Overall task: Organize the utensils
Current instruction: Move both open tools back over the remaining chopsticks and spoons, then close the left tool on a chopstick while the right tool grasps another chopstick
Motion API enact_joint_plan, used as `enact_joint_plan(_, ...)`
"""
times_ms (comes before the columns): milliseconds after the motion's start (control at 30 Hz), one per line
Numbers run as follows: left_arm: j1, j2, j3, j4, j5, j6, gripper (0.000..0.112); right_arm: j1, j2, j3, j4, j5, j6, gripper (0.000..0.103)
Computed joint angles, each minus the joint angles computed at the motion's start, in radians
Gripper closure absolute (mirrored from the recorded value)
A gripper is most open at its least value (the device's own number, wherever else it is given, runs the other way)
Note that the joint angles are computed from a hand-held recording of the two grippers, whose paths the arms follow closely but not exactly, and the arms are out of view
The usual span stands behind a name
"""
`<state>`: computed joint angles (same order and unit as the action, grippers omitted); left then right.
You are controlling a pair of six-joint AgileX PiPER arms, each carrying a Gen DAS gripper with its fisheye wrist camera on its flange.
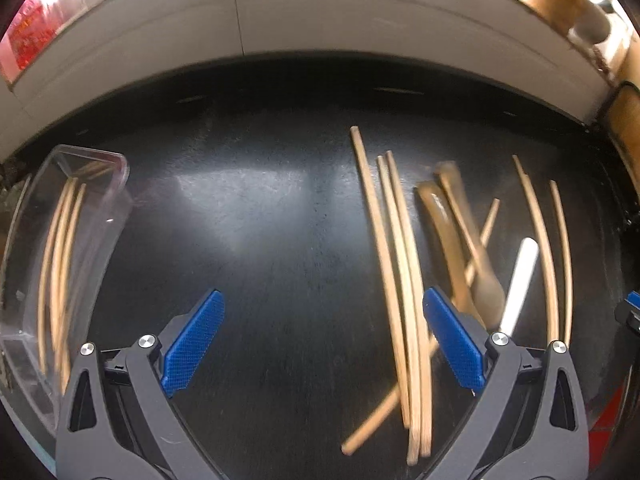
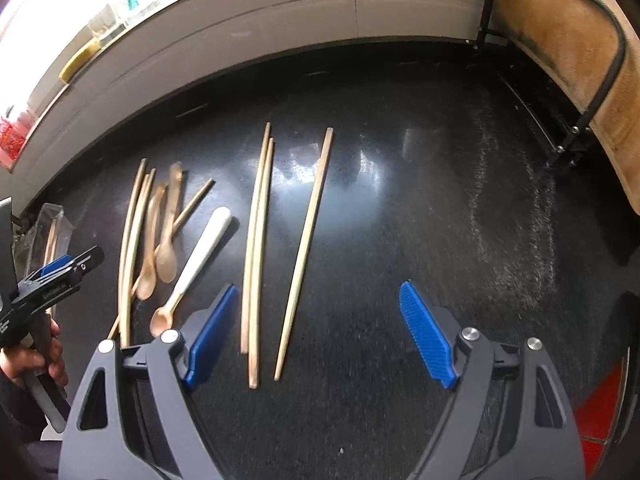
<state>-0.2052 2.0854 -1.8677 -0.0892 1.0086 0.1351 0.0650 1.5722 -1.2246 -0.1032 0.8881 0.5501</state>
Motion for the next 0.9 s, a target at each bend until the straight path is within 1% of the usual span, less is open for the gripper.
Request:
enact_joint_plan(67, -0.005, 0.059, -0.071, 0.017, 0.015, -0.006, 0.016, -0.014, 0.032, -0.019, 0.005, -0.002, -0.008, 0.024)
enact_joint_plan(167, -0.005, 0.15, -0.195, 0.025, 0.071, -0.012, 0.016, -0.034, 0.095, -0.065, 0.006, 0.001, -0.013, 0.024)
enact_joint_plan(267, 0.001, 0.211, -0.276, 0.006, 0.11, -0.018, 0.016, -0.043, 0.151, -0.109, -0.003, 0.003, -0.009, 0.024)
enact_joint_plan(367, -0.023, 0.213, -0.25, 0.059, 0.052, -0.012, 0.015, -0.035, 0.197, -0.136, -0.04, -0.001, 0.015, 0.024)
enact_joint_plan(433, -0.028, 0.202, -0.219, 0.045, 0.004, 0.017, 0.015, -0.034, 0.233, -0.151, -0.058, -0.002, 0.025, 0.024)
enact_joint_plan(533, -0.032, 0.199, -0.204, 0.045, -0.029, 0.01, 0.015, -0.036, 0.276, -0.163, -0.075, -0.015, 0.035, 0.024)
enact_joint_plan(600, -0.032, 0.195, -0.189, 0.041, -0.055, 0.016, 0.015, -0.034, 0.297, -0.167, -0.099, -0.017, 0.053, 0.026)
enact_joint_plan(633, -0.032, 0.195, -0.187, 0.04, -0.061, 0.017, 0.015, -0.037, 0.302, -0.167, -0.089, -0.021, 0.044, 0.027)
enact_joint_plan(767, -0.039, 0.203, -0.208, 0.052, -0.049, 0.006, 0.016, -0.019, 0.305, -0.164, -0.101, -0.031, 0.039, 0.029)
enact_joint_plan(800, -0.045, 0.208, -0.22, 0.058, -0.037, -0.007, 0.016, -0.013, 0.302, -0.159, -0.102, -0.036, 0.037, 0.032)
enact_joint_plan(833, -0.047, 0.208, -0.223, 0.058, -0.035, -0.01, 0.019, -0.004, 0.296, -0.154, -0.104, -0.043, 0.036, 0.04)
enact_joint_plan(867, -0.05, 0.206, -0.225, 0.055, -0.039, -0.004, 0.031, 0.002, 0.29, -0.149, -0.105, -0.051, 0.03, 0.055)
enact_joint_plan(900, -0.054, 0.194, -0.212, 0.048, -0.055, 0.01, 0.039, 0.009, 0.285, -0.146, -0.106, -0.059, 0.024, 0.067)
